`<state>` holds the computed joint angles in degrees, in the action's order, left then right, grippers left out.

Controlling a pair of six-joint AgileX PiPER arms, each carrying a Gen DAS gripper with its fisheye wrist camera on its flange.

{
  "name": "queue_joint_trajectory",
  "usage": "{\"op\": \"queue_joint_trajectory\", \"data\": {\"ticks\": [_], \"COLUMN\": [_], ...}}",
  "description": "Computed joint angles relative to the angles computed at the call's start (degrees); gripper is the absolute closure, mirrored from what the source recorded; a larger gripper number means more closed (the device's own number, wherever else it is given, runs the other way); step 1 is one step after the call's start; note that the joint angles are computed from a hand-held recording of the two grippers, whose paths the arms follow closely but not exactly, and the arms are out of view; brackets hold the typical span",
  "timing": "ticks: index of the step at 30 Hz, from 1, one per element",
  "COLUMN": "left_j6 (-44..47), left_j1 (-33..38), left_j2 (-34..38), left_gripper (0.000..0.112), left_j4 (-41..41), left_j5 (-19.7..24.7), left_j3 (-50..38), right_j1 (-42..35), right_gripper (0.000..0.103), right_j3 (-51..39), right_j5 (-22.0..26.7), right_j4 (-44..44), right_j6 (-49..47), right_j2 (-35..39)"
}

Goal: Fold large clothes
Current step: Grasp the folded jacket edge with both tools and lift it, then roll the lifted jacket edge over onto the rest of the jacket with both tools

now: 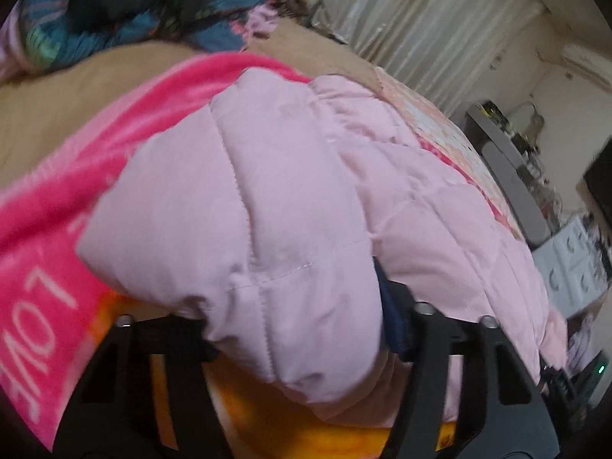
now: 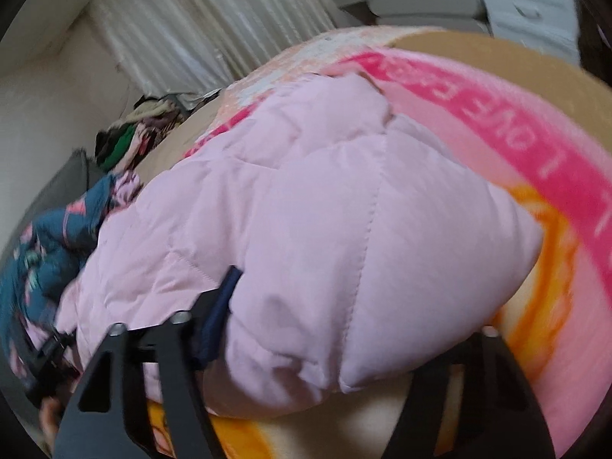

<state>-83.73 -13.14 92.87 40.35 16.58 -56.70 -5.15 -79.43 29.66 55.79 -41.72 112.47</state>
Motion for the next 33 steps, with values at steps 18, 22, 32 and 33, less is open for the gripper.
{"op": "queue_joint_trajectory", "data": {"ticks": [18, 22, 32, 33], "left_j6": [6.16, 3.67, -4.64, -6.15], "left_j1": [-10.68, -15.16, -29.85, -32.15], "left_j2": [-13.02, -18.39, -29.36, -29.83], "left_gripper": [0.087, 0.087, 0.087, 0.087], "left_j4": [8.55, 10.66, 14.52, 15.31], "left_j5": [14.06, 17.97, 30.55, 32.48], "left_j3": [-1.87, 1.08, 10.89, 11.75], "right_j1": [2.49, 0.14, -8.41, -9.09], "right_gripper": [0.074, 0.074, 0.074, 0.074], "right_j3": [4.33, 10.10, 27.79, 29.13], "right_j5": [-0.64, 2.07, 8.34, 8.88], "right_j4": [-11.15, -7.51, -0.32, -0.12], "right_j6": [-9.54, -15.57, -28.72, -29.15], "right_j2": [-14.90, -22.13, -38.99, -40.27]}}
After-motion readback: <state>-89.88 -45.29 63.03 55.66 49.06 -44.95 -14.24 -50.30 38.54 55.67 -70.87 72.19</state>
